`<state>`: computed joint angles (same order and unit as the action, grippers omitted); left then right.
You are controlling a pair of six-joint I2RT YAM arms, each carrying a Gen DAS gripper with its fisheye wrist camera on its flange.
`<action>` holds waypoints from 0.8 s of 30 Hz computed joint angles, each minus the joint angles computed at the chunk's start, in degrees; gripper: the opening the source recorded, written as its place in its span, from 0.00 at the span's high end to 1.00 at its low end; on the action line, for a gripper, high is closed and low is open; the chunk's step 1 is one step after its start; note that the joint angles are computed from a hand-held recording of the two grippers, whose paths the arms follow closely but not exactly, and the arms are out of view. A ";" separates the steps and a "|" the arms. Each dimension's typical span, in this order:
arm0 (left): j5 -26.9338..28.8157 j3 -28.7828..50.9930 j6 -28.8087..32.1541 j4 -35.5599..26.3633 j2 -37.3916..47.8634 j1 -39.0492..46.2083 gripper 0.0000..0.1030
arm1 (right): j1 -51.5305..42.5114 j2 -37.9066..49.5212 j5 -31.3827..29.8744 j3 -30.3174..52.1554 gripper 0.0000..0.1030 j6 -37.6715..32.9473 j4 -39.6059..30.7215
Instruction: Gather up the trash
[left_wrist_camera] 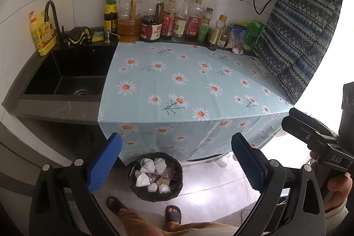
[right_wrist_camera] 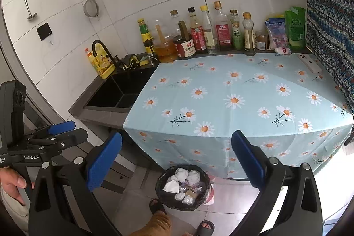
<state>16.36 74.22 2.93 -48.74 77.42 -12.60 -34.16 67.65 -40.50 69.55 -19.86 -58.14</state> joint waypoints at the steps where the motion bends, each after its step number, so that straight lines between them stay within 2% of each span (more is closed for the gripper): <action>1: -0.07 0.07 0.05 -0.05 0.22 -0.12 0.07 | -0.04 -0.09 0.15 -0.12 0.05 -0.04 0.15; 24: 0.90 0.50 0.45 -1.04 1.12 -1.38 0.07 | 0.41 0.81 1.09 -0.62 0.05 1.42 1.21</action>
<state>17.26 74.72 3.38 -49.78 78.55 -13.97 -33.75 68.46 -39.41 68.93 -18.44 -56.93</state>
